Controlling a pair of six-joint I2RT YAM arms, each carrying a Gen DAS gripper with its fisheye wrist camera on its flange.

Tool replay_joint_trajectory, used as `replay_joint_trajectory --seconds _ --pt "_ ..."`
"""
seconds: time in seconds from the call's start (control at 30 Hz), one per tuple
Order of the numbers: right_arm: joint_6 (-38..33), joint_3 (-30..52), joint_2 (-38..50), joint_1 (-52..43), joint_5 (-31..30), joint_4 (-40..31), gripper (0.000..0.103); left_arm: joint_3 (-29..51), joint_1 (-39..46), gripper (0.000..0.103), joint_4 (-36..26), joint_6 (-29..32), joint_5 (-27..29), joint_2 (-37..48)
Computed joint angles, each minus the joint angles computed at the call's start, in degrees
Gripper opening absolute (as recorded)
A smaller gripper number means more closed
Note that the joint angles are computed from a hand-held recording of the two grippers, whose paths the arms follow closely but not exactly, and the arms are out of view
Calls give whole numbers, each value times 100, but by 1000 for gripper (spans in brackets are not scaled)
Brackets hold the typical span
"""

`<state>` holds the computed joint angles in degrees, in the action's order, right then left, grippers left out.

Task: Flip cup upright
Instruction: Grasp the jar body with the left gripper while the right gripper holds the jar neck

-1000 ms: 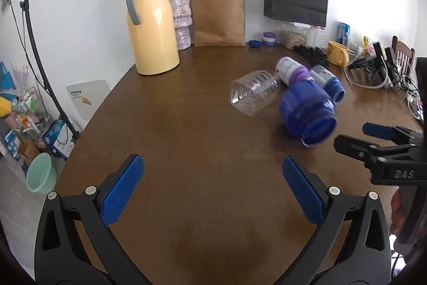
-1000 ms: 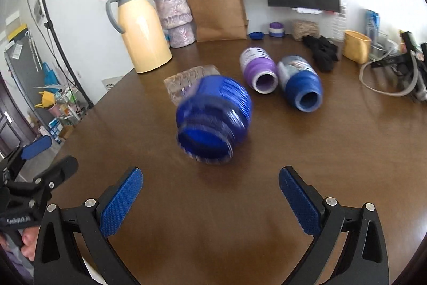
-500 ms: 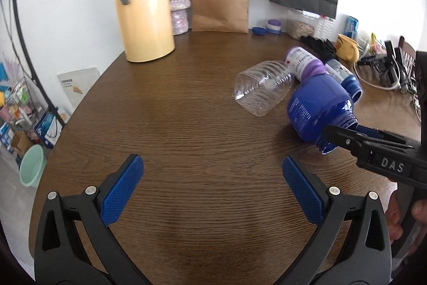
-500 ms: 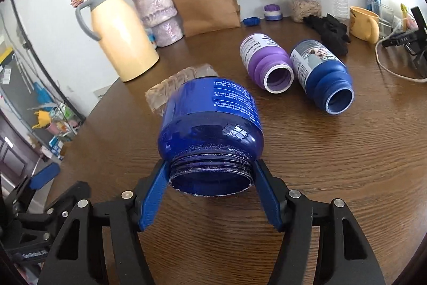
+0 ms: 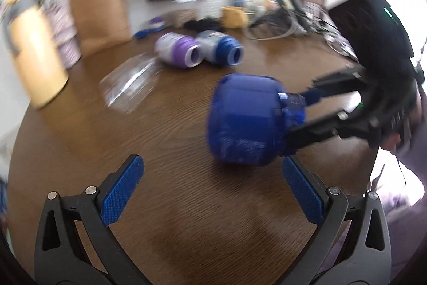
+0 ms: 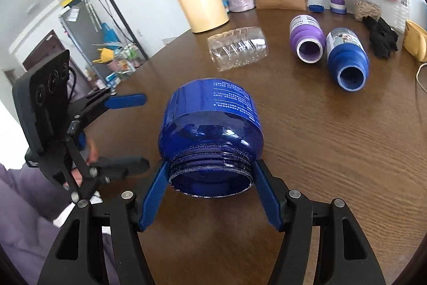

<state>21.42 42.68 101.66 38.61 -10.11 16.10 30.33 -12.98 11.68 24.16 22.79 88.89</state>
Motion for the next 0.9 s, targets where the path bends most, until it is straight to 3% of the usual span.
replay_joint_trajectory --seconds 0.1,0.23,0.3,0.53,0.63,0.73,0.9 --pt "132 -171 14 -194 -231 429 68 160 -201 99 61 166 26 193" --pt "209 -253 101 -355 -457 802 69 476 -346 77 -93 133 167 480" --pt "244 -258 181 -483 -561 936 72 532 -368 71 -61 106 329 528" --pt "317 -498 271 -894 -1308 1337 73 449 -603 64 136 -26 206 439" --pt "334 -603 314 -949 -1443 1552 73 422 -673 74 181 130 186 482" --pt "243 -585 287 -926 -1360 1486 73 650 -620 74 -126 154 367 591" --pt "155 -639 215 -909 -1377 1433 73 585 -494 74 -140 94 671 571"
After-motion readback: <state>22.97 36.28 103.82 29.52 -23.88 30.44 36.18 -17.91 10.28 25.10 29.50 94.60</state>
